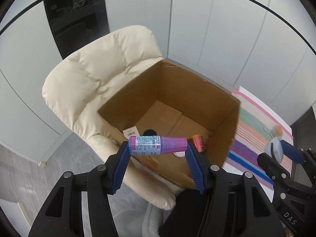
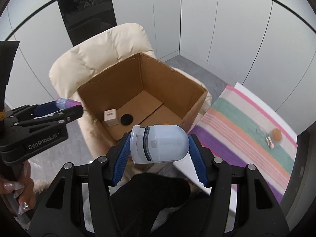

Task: Organize objects
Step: 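Lower both tools into the box and open them to release tube and device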

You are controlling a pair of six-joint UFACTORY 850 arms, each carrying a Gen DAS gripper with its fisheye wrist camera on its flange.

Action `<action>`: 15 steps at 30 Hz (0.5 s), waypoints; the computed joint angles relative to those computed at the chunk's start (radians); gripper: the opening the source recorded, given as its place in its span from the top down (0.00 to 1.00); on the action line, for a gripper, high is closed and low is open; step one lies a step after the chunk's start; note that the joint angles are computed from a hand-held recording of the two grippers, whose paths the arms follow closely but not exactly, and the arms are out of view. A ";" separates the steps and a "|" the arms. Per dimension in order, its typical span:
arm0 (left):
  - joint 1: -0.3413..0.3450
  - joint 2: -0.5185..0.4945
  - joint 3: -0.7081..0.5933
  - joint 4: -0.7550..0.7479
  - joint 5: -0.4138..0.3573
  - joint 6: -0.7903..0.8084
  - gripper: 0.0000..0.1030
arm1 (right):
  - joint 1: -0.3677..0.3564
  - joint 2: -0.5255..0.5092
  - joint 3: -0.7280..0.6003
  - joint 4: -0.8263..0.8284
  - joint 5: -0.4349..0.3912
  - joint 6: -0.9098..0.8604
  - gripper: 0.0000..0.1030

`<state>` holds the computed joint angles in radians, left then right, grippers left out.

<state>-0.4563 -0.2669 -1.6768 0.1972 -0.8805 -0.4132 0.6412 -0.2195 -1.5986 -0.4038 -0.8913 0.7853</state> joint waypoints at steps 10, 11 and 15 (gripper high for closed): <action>0.028 -0.185 -0.187 0.021 -0.057 -0.018 0.44 | -0.064 -0.166 -0.145 0.040 0.000 -0.113 0.41; 0.030 -0.200 -0.203 0.020 -0.065 -0.018 0.44 | -0.070 -0.178 -0.154 0.050 0.003 -0.124 0.41; 0.032 -0.245 -0.246 0.013 -0.080 -0.018 0.43 | -0.087 -0.217 -0.181 0.074 0.014 -0.152 0.41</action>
<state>-0.4242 -0.5116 -1.9230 0.2103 -0.9608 -0.4315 0.5544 -0.4368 -1.7794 -0.3301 -0.8775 0.6330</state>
